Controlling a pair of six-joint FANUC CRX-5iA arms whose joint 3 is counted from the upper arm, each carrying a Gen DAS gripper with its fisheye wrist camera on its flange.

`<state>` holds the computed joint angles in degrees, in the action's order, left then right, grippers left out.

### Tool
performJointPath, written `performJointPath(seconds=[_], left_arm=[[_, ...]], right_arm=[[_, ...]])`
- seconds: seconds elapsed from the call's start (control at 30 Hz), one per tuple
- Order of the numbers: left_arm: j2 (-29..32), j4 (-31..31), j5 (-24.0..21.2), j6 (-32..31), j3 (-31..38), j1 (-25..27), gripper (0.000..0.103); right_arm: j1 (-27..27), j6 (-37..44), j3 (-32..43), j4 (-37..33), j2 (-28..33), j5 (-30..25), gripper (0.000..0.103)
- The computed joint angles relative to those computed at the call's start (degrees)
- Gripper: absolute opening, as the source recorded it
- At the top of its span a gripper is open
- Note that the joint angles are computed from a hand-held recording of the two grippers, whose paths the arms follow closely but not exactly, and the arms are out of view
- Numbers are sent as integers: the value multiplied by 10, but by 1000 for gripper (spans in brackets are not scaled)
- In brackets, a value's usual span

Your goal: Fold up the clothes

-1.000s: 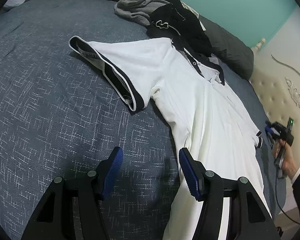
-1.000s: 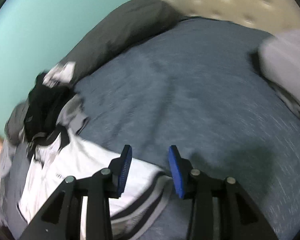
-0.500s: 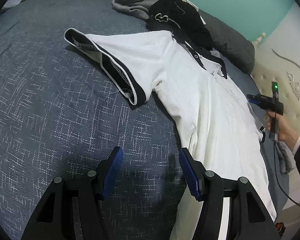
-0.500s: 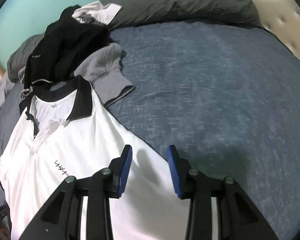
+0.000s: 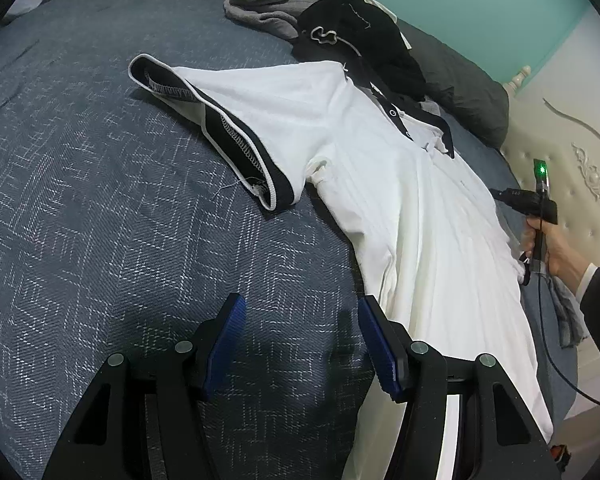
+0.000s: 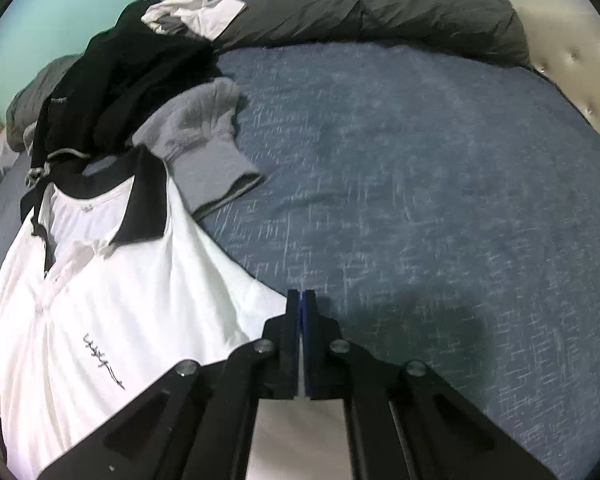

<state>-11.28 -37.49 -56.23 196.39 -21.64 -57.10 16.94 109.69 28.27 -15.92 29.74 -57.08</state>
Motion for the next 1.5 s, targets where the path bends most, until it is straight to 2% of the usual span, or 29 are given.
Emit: performJointPath(seconds=[0.17,0.27,0.4,0.47,0.53,0.57,0.6,0.63,0.67,0.83,0.9,1.0,1.23,1.37,1.5], left_arm=[[2,-1,0,2,1,0,63],[2,-2,-1,2,2,-1,63],[0,-1,3,2,-1,1,63],[-1,-1,4,1,-1,1,63],[-2,-1,5,2,-2,1,63],[-2,-1,6,1,-3,2,63],[-3,-1,6,1,-3,2,63],[-3,-1,7,2,-4,2,63],[-4,-1,8,3,-5,2,63],[-7,-1,12,4,-7,4,63],[-7,-1,12,2,-7,5,63],[-6,-1,12,2,-6,4,63],[-5,-4,9,7,-5,-1,63],[-6,-3,8,6,-4,-2,63],[-2,-4,8,8,-3,-3,63]], right_arm=[[3,-38,-7,23,-4,36,0],[7,-48,6,32,6,32,0],[3,-41,49,3,34,-26,0],[4,-39,41,-1,30,-13,1],[-7,-40,42,-37,25,-1,3],[-12,-45,46,-51,25,1,13],[-14,-46,50,-61,25,0,30],[-15,-41,55,-65,27,-2,37],[-15,-36,60,-70,28,-4,38],[15,-13,68,-9,44,-37,37],[23,4,57,2,43,-37,16],[26,-7,44,15,42,-27,4],[24,-57,8,32,20,51,2],[20,-97,35,31,40,32,2],[7,-91,54,-9,47,19,6]])
